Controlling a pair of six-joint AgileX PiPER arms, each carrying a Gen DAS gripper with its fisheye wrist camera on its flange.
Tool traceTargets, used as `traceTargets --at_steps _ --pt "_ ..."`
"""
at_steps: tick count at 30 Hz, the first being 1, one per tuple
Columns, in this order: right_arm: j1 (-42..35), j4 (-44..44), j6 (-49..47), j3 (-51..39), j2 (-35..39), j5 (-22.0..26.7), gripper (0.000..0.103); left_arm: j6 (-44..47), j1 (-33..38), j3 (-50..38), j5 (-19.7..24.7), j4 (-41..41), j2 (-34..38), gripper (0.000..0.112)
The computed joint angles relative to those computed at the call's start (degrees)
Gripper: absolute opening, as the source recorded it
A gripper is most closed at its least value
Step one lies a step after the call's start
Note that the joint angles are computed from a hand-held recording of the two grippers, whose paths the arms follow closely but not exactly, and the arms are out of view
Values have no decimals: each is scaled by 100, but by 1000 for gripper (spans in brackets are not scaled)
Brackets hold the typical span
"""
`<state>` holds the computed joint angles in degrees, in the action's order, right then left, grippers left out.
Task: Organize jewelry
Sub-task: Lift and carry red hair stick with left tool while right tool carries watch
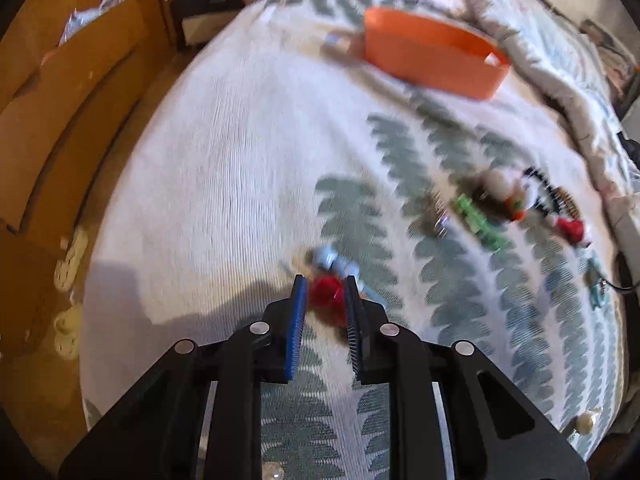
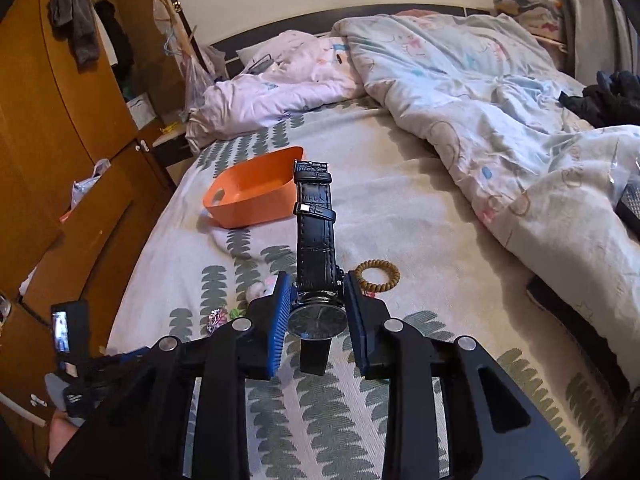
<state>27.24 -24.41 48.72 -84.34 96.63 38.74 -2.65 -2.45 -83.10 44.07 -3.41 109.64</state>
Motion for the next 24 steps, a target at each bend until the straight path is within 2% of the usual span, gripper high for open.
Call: traceTargets --at_steps 4,6,8,13,19,24 --pt "6 9 28 50 -50 -47 28 -374 -128 34 34 352 -37 28" --pt "22 -8 35 28 -34 -39 28 -361 -117 17 110 241 -52 51" --pt "19 20 7 27 -38 -39 28 -351 -94 47 121 132 -84 64" --pt "18 43 0 39 -61 -45 28 -252 -150 180 10 -55 -167 64" --pt "-1 57 -24 44 -72 -52 28 -49 -218 -27 275 -422 149 64" --pt "16 47 -9 -1 -69 -32 28 -54 -236 -14 55 -430 271 64"
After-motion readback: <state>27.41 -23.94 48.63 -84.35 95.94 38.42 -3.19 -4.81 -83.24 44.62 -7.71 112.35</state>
